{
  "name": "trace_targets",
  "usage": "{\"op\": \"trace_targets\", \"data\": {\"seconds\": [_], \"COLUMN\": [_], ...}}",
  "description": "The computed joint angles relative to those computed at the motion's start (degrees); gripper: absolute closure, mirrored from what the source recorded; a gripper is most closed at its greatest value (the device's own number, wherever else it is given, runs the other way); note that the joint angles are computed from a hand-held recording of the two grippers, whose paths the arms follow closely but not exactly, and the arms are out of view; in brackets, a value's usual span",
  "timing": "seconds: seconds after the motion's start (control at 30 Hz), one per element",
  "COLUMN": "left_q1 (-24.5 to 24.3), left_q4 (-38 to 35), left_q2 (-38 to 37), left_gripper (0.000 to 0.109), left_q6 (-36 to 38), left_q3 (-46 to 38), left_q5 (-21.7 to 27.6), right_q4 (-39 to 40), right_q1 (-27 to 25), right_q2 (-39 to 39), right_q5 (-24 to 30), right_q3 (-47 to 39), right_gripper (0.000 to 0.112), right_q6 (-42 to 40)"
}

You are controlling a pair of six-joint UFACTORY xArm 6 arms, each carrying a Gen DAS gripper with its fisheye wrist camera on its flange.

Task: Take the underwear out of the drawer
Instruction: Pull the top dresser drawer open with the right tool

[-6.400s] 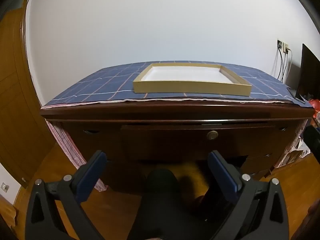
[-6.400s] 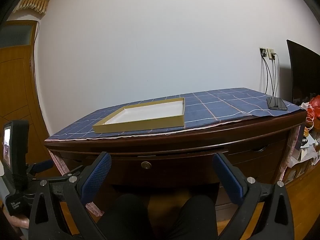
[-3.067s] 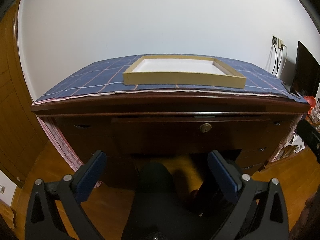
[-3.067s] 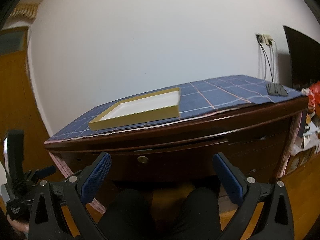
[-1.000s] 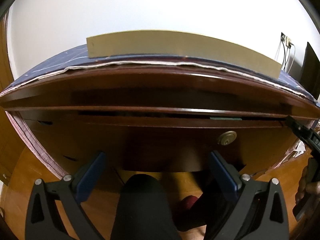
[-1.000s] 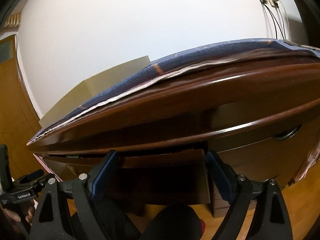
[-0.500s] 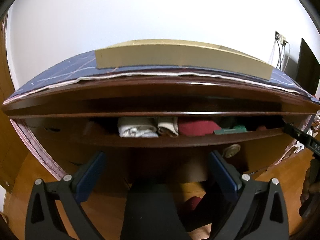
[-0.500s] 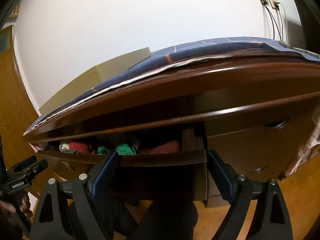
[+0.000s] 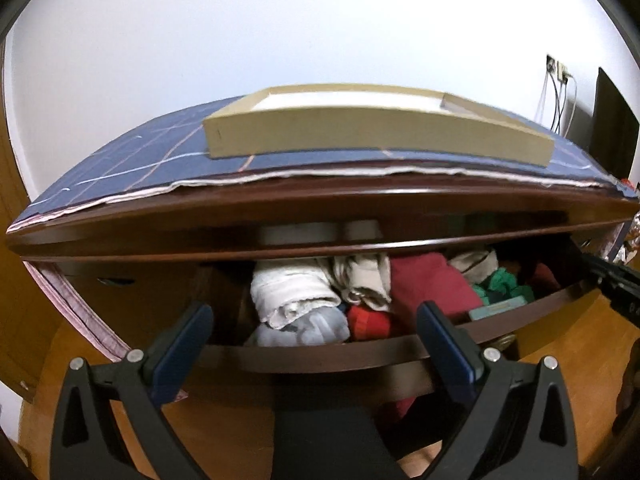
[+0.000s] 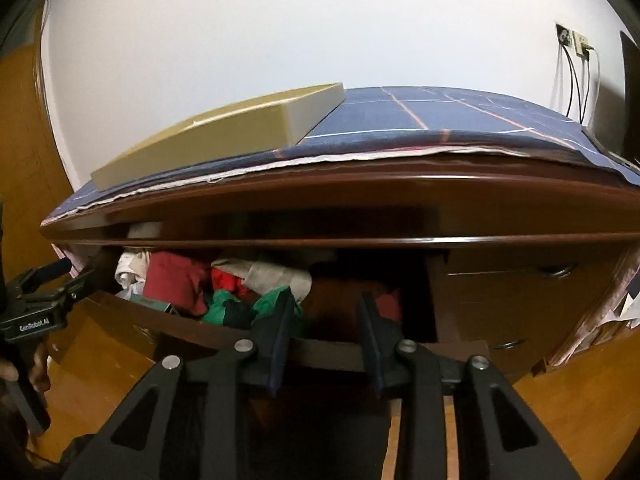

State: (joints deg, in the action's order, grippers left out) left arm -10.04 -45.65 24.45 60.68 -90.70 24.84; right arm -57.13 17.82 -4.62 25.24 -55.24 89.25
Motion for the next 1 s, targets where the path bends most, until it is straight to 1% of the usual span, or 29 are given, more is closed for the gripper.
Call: {"op": "trace_targets", "data": {"seconds": [0.03,0.07,0.13,0.17,0.3,0.43,0.57,0.67,0.8,1.0], "left_q1": [0.04,0.03,-0.05,0.04,0.63,1.61,1.51,1.94,2.68,3.42], "left_q4": [1.11,1.13,2.32,3.41,8.11,7.92,8.42,10.13,10.76,9.23], "left_q2": [0.53,0.56,1.6,2.17,4.71,5.61,5.07,6.12,5.05,1.85], "left_gripper": [0.006,0.006,0.006,0.007,0.006,0.006,0.006,0.006,0.006,0.006], "left_q6": [-0.46,-0.14,-0.84,-1.97,-7.99,-10.04,-10.15,-11.54,-11.37,-8.88], "left_q3": [-0.48,-0.32,-1.61,-2.41,-6.42,-8.44,-7.29,-9.27,-8.66,-4.09], "left_q5": [0.15,0.11,0.36,0.79,4.79,8.65,7.86,9.83,12.53,12.87], "right_q4": [0.35,2.55,4.41,3.6,5.04,7.15,9.1,10.13,11.25,13.53], "right_q1": [0.28,0.15,0.99,1.46,2.01,2.14,2.45,2.72,3.09,3.5], "right_q2": [0.71,1.6,-0.1,0.01,0.03,-0.5,-0.54,-1.23,-2.05,-3.71], "right_q5": [0.13,-0.22,1.53,1.92,2.98,3.6,4.05,3.92,3.94,3.59], "right_q3": [-0.44,-1.25,-0.3,-0.09,-0.44,-0.33,-0.44,0.28,1.04,2.66], "right_gripper": [0.077,0.077,0.077,0.077,0.077,0.077,0.077,0.077,0.077,0.077], "right_q6": [-0.51,-3.36,-5.49,-4.6,-5.58,-7.32,-8.73,-9.35,-9.95,-11.74]}}
